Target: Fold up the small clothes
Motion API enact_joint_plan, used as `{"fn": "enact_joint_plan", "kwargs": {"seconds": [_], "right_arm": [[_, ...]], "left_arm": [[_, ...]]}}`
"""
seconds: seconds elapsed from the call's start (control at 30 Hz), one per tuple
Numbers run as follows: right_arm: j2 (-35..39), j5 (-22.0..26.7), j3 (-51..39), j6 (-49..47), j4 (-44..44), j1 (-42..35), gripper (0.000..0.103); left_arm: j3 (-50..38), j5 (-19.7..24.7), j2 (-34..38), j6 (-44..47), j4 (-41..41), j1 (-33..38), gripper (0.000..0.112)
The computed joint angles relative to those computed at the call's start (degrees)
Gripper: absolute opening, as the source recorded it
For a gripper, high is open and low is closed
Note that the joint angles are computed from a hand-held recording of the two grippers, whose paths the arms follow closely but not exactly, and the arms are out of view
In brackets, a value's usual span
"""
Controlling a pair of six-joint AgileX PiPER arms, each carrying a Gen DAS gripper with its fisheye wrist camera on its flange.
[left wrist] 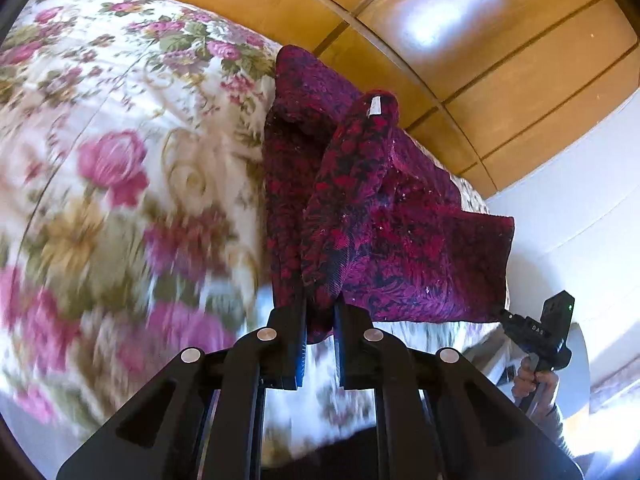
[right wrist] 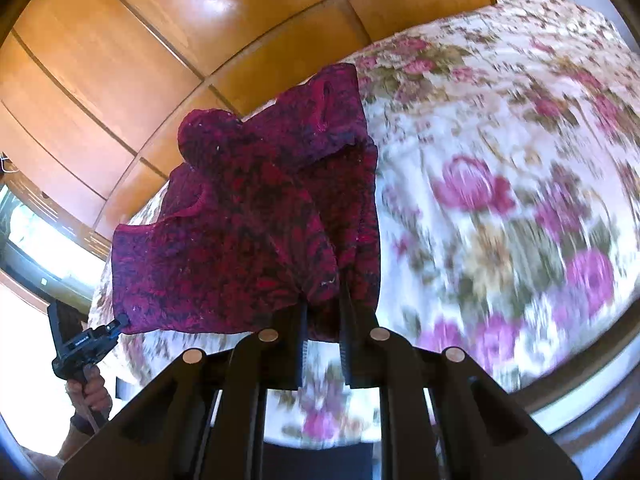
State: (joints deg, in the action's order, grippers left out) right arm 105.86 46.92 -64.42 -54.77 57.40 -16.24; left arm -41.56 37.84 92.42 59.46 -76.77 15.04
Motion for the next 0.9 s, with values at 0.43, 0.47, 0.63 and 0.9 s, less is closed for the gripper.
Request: {"fn": "enact_joint_plan", "kwargs": {"seconds": [0.43, 0.47, 0.63, 0.9], "right_arm": [[-2.5, -9.2, 1.5, 3.6, -7.5, 4.6, 0.059], [-2.7, -10.3, 0.8, 3.5, -7.7, 5.6, 0.059], [-0.5, -17.4, -3.6, 5.1, -11.4, 11.6, 0.059], [3.8, -23.4, -8.2, 13.0, -24.9, 18.1, 0.022]], "left_arm": [[0.2, -2.1, -1.7, 0.4, 3.2, 0.7, 0.046], [-0.9, -3.4, -2.0, 0.9, 2.9, 0.4, 0.048], [-7.4, -5.9, 0.2, -1.2, 5.7, -2.2, 0.048], [-15.3, -7.2, 6.4, -2.0, 9.6, -6.7, 0.018]]}}
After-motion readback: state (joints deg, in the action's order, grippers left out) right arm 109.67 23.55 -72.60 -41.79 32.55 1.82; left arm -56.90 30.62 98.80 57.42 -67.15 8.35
